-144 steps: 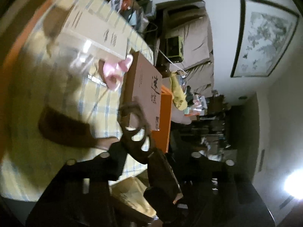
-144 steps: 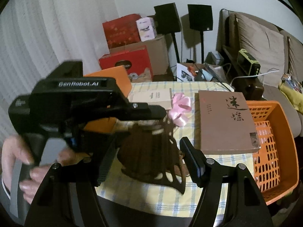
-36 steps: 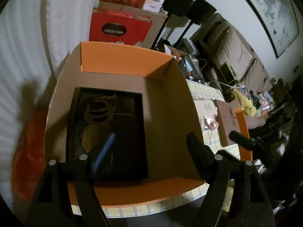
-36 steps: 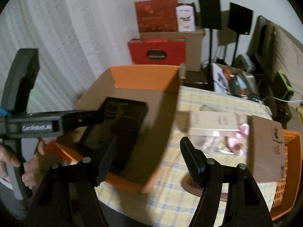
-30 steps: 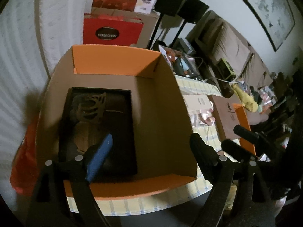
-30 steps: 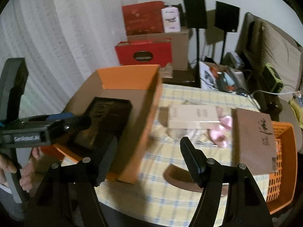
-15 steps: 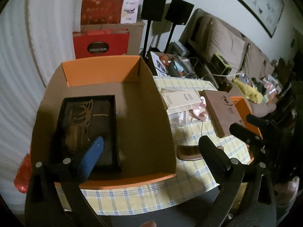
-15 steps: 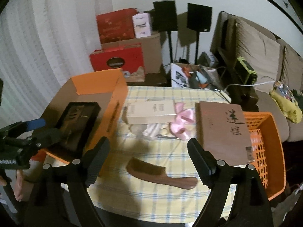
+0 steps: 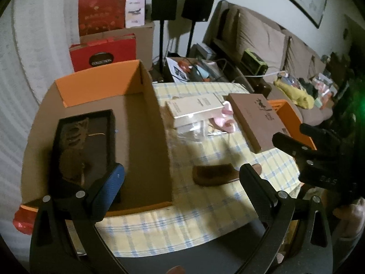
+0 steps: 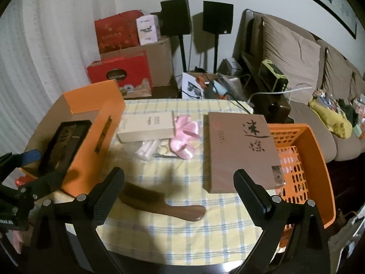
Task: Organize objects
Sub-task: 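Move the right gripper back over the table toward the wooden comb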
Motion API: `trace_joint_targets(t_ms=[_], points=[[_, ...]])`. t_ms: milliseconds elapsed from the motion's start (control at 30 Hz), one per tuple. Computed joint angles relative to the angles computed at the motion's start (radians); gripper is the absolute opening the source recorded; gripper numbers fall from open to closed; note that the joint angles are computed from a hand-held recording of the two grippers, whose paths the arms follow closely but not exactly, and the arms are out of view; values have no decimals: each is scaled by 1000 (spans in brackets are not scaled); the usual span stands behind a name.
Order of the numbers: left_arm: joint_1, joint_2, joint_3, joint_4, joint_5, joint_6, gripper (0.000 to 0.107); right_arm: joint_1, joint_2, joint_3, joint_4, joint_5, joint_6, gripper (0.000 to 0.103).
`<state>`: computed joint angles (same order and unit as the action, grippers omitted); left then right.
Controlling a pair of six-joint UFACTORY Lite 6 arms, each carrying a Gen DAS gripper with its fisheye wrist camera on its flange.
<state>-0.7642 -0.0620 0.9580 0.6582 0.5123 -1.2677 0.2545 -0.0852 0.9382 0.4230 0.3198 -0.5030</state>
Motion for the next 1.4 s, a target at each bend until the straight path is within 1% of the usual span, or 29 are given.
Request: trace_joint_targets(t_ms=[67, 267, 400, 467, 600, 667, 767, 867, 967, 1033, 1100, 1200, 1400], points=[[-22, 25, 11, 31, 3, -47, 101, -12, -4, -15, 9, -7, -23, 98], [-67, 87, 44, 101, 10, -133, 101, -59, 1, -51, 112, -22, -168, 98], [-100, 115, 52, 145, 14, -183, 101, -105, 26, -57, 242, -11, -319, 98], [-118, 123, 46, 170, -2, -215, 101, -126, 33, -64, 302, -6, -386, 98], [-163, 157, 61, 223, 20, -267, 101, -180, 63, -61, 440, 34, -533, 98], [-178, 166, 51, 249, 7, -301, 101, -203, 83, -55, 483, 55, -581, 96], [-189, 168, 20, 289, -41, -367, 99, -224, 106, -55, 521, 79, -636, 91], [-202, 178, -2, 322, -68, -416, 96, -238, 130, -55, 578, 105, -714, 85], [-215, 194, -15, 331, -84, -441, 95, -250, 186, -37, 621, 145, -777, 73], [-221, 208, -28, 347, -108, -471, 94, -247, 234, -17, 629, 172, -793, 56], [-227, 221, -34, 363, -126, -501, 93, -240, 275, -4, 644, 191, -815, 50], [-224, 243, -41, 383, -161, -534, 89, -209, 322, 2, 661, 169, -848, 49], [-206, 281, -46, 456, -225, -620, 89, -163, 421, 57, 673, 137, -889, 49]])
